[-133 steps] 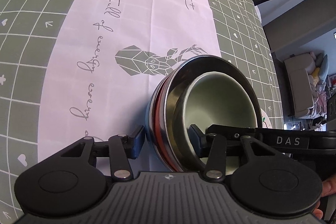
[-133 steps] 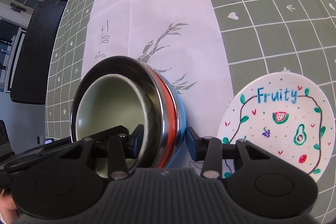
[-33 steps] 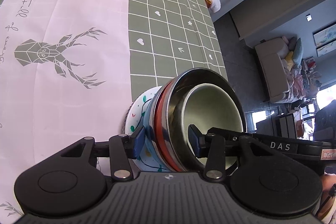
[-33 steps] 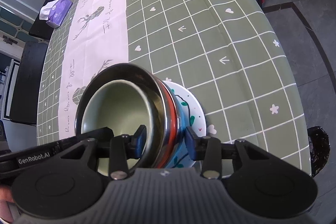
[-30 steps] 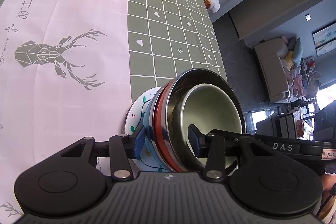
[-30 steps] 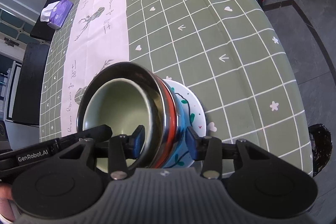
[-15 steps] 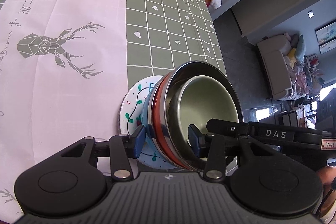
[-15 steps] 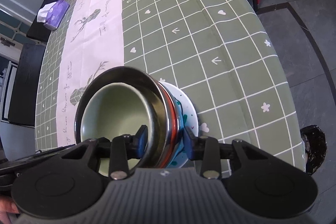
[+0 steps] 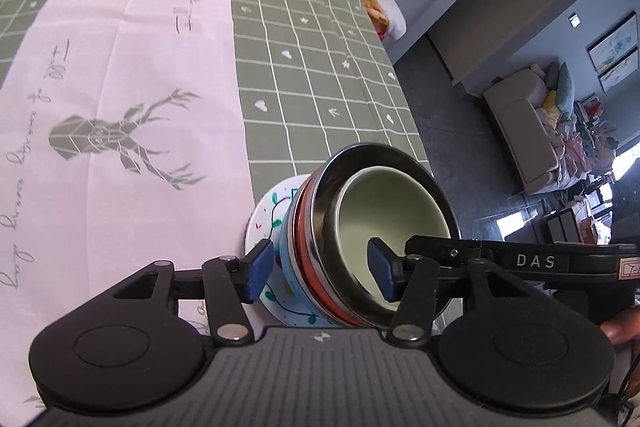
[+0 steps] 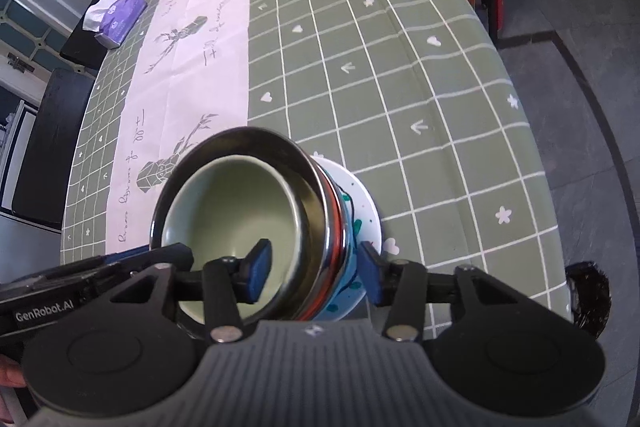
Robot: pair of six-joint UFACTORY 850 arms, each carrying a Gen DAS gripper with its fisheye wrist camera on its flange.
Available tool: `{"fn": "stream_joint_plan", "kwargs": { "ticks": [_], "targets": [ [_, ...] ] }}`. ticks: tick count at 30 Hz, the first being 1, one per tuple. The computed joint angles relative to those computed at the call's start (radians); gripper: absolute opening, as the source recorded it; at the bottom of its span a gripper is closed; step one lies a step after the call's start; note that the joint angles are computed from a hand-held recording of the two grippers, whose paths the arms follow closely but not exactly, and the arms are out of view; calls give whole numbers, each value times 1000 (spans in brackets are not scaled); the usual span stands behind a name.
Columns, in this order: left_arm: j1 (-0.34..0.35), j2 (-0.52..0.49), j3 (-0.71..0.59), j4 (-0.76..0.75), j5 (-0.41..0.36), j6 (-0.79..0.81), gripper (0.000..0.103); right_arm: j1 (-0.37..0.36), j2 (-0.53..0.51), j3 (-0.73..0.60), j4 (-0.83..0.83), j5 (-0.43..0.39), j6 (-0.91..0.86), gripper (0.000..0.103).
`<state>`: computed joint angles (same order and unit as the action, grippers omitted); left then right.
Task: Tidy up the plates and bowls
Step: 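Open both tools and pull them back from the bowl stack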
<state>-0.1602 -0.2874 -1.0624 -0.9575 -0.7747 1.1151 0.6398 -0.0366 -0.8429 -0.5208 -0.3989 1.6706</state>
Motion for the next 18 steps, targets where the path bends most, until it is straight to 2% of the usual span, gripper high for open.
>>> {"fn": "stream_joint_plan", "kwargs": {
  "ticks": [1, 2, 9, 13, 18],
  "targets": [
    [3, 9, 8, -17, 6, 21, 68, 6, 1, -5, -14, -12, 0, 62],
    [7, 18, 17, -34, 12, 42, 71, 12, 2, -8, -24, -20, 0, 64],
    [35, 95, 89, -198, 47, 266, 75, 94, 16, -39, -213, -158, 119, 67],
    [53, 187, 181, -419, 97, 553, 75, 167, 24, -61, -358, -273, 199, 70],
    [102, 313, 321, -743, 52, 963, 77, 286, 19, -85, -545, -437, 286, 75]
  ]
}}
